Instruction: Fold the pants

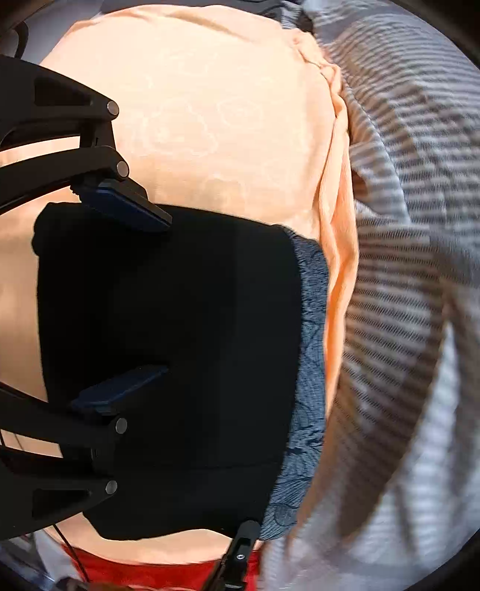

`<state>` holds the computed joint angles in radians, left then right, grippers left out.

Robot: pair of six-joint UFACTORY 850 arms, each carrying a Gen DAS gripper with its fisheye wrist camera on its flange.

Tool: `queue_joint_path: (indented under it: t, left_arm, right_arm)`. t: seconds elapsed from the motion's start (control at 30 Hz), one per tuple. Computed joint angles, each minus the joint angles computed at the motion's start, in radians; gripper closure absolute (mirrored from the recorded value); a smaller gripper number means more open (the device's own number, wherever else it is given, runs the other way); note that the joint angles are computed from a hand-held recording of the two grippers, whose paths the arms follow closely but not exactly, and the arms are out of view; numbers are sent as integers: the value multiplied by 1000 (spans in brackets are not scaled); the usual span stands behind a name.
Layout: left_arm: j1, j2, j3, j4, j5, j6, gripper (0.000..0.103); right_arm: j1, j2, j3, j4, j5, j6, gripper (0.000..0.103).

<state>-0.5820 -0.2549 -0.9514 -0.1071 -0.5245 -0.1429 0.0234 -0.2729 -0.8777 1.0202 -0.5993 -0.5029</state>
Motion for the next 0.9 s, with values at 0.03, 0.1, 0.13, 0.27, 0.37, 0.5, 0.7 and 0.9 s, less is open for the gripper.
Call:
queue_joint_path:
  t: [0.03,0.1,0.13,0.27,0.37,0.5,0.7,0.9]
  left_arm:
    - [-7,2,7,4,0,14,28]
    - [-22,6,20,32,11,10,28]
    - [-26,8,26,51,24,2,28]
    - [-11,-2,18,15,20,33,28]
    - [-1,-10,13,1,21,50,28]
    - [1,3,19,-9,14,53,28]
    - [3,-16,13,-12,31,61,28]
    - [2,-8,19,-10,31,58,28]
  right_arm:
    - [3,-2,8,-7,4,16,99]
    - [8,-12,17,-3,11,34,99]
    - [9,-15,20,8,16,37,99]
    - [12,-3,27,-4,34,98,96]
    - [10,32,39,-106,32,231,90]
    - [18,96,74,-163,19,310,90]
    - [57,193,135,-143,8,339,90]
    - [132,201,143,-178,5,365,88]
